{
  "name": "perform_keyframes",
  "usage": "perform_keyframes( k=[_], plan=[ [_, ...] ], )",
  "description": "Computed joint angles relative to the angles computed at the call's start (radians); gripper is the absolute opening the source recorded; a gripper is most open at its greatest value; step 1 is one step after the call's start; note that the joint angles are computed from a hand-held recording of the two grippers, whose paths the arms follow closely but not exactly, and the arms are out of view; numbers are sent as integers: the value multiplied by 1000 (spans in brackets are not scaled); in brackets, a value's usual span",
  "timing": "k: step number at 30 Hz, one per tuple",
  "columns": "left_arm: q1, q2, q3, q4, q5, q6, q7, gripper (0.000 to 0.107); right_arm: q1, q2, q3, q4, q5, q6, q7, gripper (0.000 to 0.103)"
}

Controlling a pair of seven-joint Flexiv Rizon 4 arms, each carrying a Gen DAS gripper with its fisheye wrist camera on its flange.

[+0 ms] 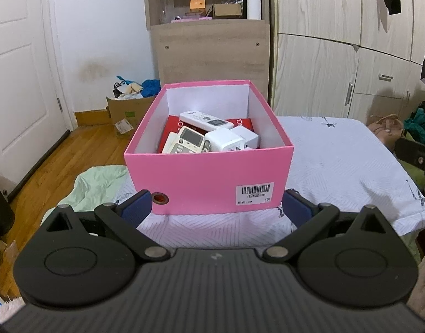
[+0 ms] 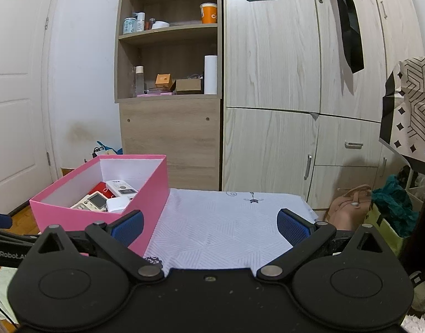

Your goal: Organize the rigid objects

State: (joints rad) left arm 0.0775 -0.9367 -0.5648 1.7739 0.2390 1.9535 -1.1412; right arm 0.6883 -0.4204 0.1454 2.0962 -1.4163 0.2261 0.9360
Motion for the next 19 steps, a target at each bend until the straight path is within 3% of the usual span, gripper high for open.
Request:
perform_keyframes(
  k=[6, 11, 19],
  plan=[
    [26, -22, -29, 3, 36, 38, -13, 101, 1, -4, 0, -5, 4, 1, -8, 103],
    [-27, -17, 44, -5, 45, 124, -43, 103, 3, -4, -1, -5, 7, -1, -8, 103],
    [-40, -7, 73, -17, 76, 120, -93, 103, 5, -6, -1, -7, 8, -1, -7, 103]
  ],
)
